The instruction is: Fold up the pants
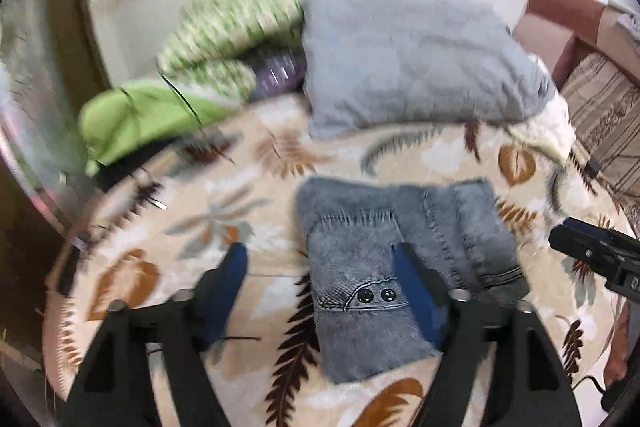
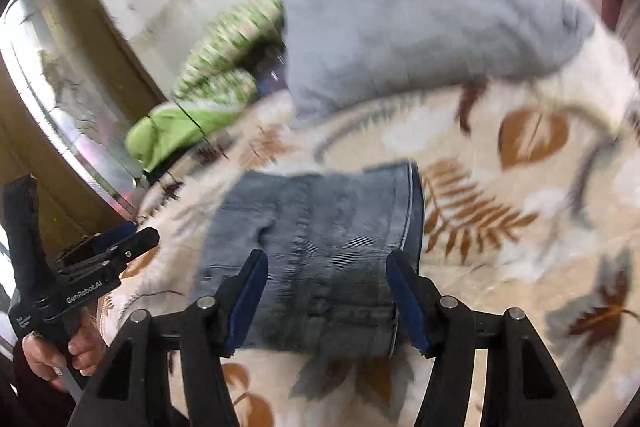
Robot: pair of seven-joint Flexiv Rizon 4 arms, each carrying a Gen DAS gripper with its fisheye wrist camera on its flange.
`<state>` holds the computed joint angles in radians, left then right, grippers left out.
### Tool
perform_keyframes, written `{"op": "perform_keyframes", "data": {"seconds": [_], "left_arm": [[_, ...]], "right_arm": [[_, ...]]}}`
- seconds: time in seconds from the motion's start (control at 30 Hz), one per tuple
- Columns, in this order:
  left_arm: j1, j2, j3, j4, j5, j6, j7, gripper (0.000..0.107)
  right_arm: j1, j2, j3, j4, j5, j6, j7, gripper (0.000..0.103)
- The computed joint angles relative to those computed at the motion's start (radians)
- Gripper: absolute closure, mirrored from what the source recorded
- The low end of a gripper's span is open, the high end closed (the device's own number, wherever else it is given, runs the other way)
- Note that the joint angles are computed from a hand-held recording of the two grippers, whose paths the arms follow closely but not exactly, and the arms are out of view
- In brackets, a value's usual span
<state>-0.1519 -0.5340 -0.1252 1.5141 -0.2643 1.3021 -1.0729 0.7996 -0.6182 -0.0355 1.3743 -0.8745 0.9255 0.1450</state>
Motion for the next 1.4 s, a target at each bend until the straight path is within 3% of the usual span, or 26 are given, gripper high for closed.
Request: {"op": "perform_keyframes", "data": {"seconds": [0.07,0.23,0.33,0.43,0.57,0.7,0.9,1.17,1.4], "left_arm": [[0.013,0.057,-0.015,0.068,-0.012,0.067,0.007,0.022],[-0.011,0.165,0.035,0.166,0.021,0.166,-0.042,0.012],[0.002,0.225,0.031,0.224,0.017,0.209,-0.055,0.012],[-0.038,0.262,0.098,0.245,0.073,0.243,-0.125,0.006],[0.034,0.325,0.013,0.319,0.006,0.297,-0.083,0.006],[-0.002,0.354,0.069,0.336,0.041,0.325,-0.134,0.005],[0.036,0.395,0.031,0.377,0.001,0.342,-0.110,0.005],[0.005,0.403,0.097,0.374,0.053,0.342,-0.184,0.005],[-0.016,0.391,0.165,0.350,0.167,0.339,-0.291,0.005]], "right_arm": [[0.038,0.021,-0.014,-0.009,-0.045,-0.039,0.016,0.038],[0.115,0.042,-0.013,-0.067,-0.151,-0.177,0.040,0.036],[0.153,0.050,-0.009,-0.102,-0.207,-0.251,0.041,0.034],[0.189,0.040,-0.006,-0.155,-0.243,-0.340,0.023,0.032],[0.233,0.030,-0.013,-0.197,-0.297,-0.434,0.021,0.028],[0.255,0.020,-0.009,-0.232,-0.307,-0.488,0.004,0.026],[0.275,0.004,-0.011,-0.260,-0.306,-0.525,-0.016,0.026],[0.287,-0.034,-0.016,-0.316,-0.261,-0.557,-0.077,0.026],[0.295,-0.103,-0.033,-0.398,-0.192,-0.539,-0.162,0.026]]}}
